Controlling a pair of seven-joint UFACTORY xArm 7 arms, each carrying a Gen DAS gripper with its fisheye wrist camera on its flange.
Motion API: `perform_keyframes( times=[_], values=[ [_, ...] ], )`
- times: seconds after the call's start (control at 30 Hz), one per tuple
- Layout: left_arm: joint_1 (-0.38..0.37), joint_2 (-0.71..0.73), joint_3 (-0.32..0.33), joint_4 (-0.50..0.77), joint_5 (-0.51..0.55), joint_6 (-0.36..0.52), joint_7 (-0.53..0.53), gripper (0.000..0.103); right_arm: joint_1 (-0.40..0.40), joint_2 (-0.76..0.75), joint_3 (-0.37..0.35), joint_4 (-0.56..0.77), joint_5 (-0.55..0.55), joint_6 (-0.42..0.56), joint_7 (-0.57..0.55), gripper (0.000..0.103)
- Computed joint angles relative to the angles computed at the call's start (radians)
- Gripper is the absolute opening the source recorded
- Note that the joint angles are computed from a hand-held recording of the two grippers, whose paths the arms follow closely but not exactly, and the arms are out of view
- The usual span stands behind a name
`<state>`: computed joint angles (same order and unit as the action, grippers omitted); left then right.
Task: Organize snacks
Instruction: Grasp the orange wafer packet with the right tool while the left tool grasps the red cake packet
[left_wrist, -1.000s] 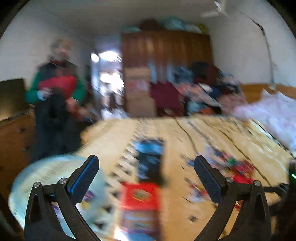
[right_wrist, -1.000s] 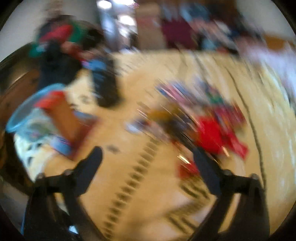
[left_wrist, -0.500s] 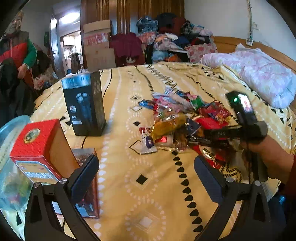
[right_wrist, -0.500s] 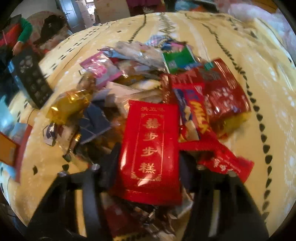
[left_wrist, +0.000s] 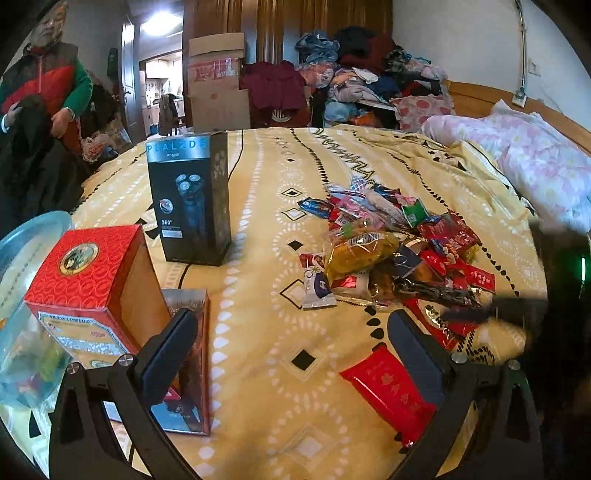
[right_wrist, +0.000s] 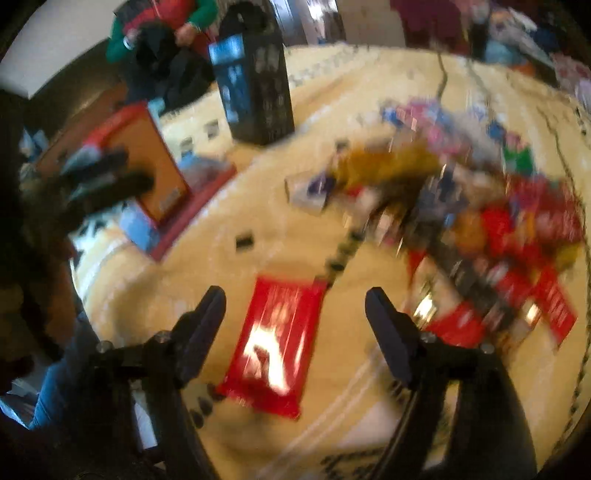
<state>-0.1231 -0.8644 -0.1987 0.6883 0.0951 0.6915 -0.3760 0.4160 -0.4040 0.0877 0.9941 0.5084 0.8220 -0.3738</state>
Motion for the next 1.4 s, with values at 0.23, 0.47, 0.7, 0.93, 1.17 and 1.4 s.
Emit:
perform_keyframes(
  times=[0.23,0.47,0.7,0.93,1.17,1.4],
  values=[
    [-0.043,-0.001,0.03,-0.017,-0.055,0.016,0.008,0.103,-0.07,0.382,0.096,0.381,-0.433,0.043,0.063,0.08],
    [-0.081,-0.009,0.037,-0.035,-0.091,0.03,0.031,0.103,-0.02,0.588,0.098,0.585,-0.597,0.157,0.017,0.077],
    [-0.087,-0.037,0.062,-0.066,-0.133,0.042,0.027,0.103,-0.062,0.479,0.091,0.523,-0.211,0.249,-0.075,0.058],
    [-0.089,-0.07,0.079,-0.099,-0.15,0.062,0.049,0.103,-0.062,0.33,0.089,0.418,-0.207,0.38,-0.231,0.079],
    [-0.092,-0.102,0.101,-0.122,-0.179,0.091,0.067,0.103,-0.033,0.389,0.108,0.483,-0.244,0.412,-0.338,0.084],
    [-0.128,-0.086,0.119,-0.112,-0.262,0.126,0.055,0.103,0.021,0.493,0.132,0.495,-0.37,0.325,-0.224,0.062]
  ],
)
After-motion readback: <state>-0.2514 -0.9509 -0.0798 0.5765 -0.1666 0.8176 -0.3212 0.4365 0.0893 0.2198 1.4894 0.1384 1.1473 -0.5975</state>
